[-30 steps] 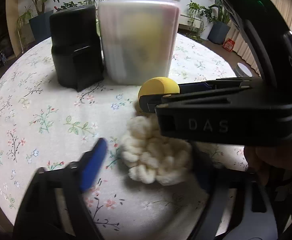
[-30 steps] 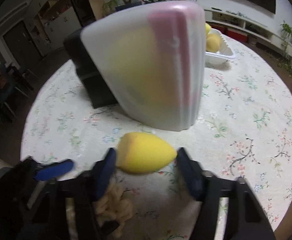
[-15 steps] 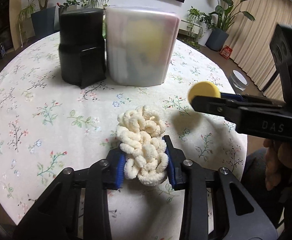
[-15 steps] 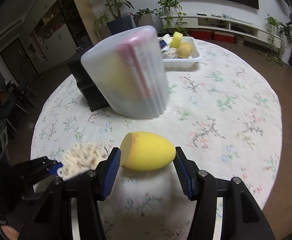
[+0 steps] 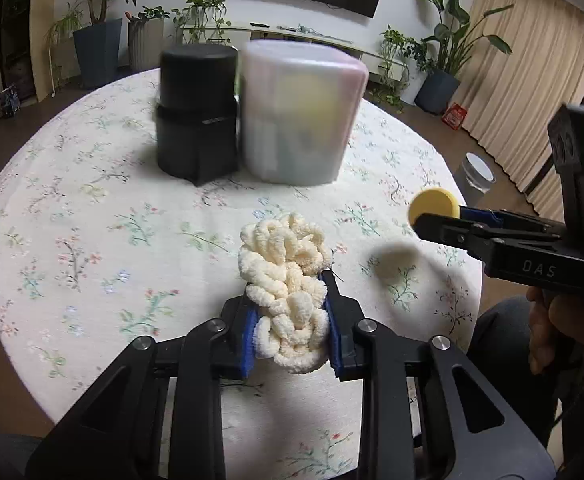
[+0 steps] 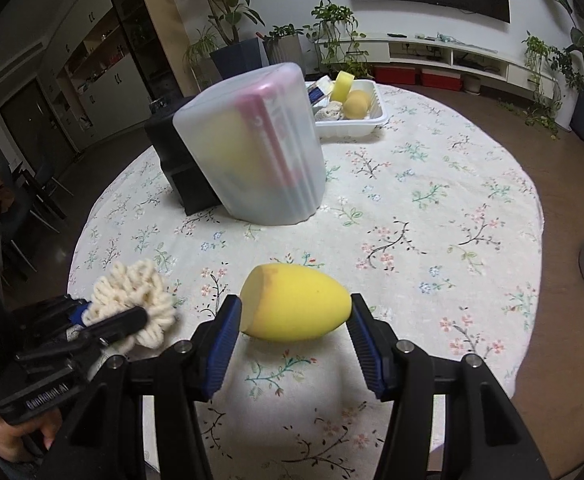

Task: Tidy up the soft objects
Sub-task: 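Grasp the cream crocheted scrubber with the left tool while the right tool grasps the yellow egg sponge, then carry the scrubber and egg sponge into the white tray and open both tools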

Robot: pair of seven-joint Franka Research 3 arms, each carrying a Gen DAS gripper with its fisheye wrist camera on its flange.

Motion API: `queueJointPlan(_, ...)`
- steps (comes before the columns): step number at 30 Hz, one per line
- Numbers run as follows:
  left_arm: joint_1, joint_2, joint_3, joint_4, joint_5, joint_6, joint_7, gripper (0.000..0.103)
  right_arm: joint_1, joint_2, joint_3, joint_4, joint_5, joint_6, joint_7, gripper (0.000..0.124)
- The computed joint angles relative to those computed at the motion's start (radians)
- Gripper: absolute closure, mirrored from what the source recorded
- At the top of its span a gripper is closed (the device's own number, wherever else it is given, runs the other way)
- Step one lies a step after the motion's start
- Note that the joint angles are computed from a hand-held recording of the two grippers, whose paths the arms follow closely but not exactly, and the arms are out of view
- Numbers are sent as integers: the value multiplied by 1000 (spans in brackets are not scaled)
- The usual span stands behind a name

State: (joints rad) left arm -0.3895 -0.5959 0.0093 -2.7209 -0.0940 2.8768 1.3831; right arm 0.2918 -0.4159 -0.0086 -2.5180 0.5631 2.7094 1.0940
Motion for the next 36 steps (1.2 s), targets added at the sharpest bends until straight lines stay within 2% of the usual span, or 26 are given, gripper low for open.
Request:
queueJointPlan(5,39,-44,36,23,9,-22,33,78,-26,-14,0,10,-38,-1,10,67)
queueJointPlan(10,98,-6,83,133,19,-32,87,78,-56,18,-10,77,-76,-1,13,67)
queueJointPlan(15,142,146,120,338,7,-64,193,78,-92,116,-11,212,-128,1,7,67)
queueJointPlan(19,161,318,128,543,-49,-119,303,78,-117,261,-10,404,-174,-36,6,67)
queueJointPlan(23,190,500,109,755,-99,-183,400,78,-131,435,-1,644,-199,-125,4,67)
queueJointPlan(31,296,848,7,1189,-131,-369,455,78,-140,811,45,1157,-250,-364,-48,67)
queueJointPlan(34,332,952,-35,1311,-123,-426,455,78,-139,896,66,1260,-250,-421,-107,67)
queueJointPlan(36,348,990,-62,1342,-104,-445,453,78,-131,945,77,1319,-256,-459,-146,67)
